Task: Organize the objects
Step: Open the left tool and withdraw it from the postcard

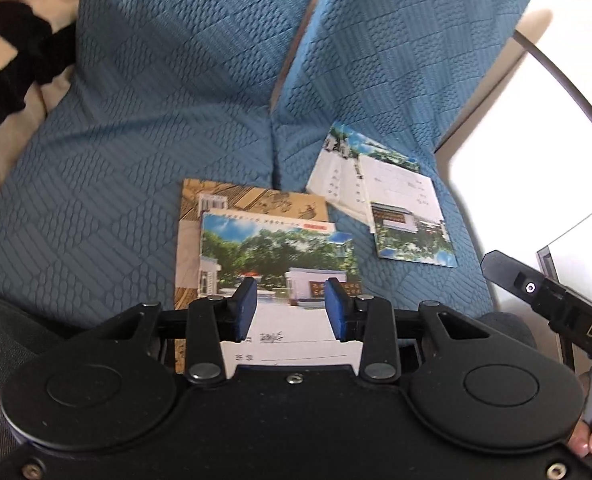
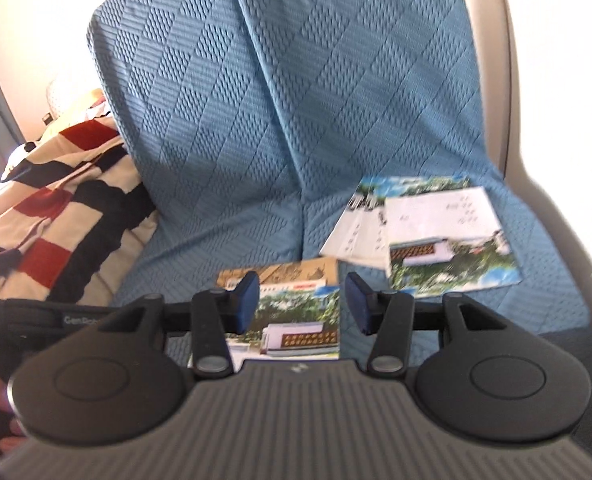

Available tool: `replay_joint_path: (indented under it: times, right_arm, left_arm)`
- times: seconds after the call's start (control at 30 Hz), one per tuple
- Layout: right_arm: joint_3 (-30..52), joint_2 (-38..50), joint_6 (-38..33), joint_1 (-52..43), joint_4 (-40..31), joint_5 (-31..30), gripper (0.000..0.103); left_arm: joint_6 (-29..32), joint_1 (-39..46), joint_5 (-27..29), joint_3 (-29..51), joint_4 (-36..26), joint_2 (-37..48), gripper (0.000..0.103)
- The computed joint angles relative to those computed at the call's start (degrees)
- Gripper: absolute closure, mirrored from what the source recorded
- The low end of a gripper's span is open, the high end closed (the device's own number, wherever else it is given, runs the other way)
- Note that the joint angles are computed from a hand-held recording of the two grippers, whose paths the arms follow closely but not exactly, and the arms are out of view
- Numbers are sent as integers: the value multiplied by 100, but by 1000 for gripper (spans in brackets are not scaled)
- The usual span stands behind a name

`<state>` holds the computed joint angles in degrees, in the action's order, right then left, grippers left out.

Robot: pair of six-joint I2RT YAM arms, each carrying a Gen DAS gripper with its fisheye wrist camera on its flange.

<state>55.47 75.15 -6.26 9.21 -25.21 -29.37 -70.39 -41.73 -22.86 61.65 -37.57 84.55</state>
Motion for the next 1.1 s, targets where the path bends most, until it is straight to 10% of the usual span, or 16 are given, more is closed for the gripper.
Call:
replay_joint_path:
  times: [1.1]
  right_arm:
    - [295, -211, -763, -1380, -425, -299, 52]
  left_arm:
    - [505, -652, -224, 2047, 25, 1537, 70]
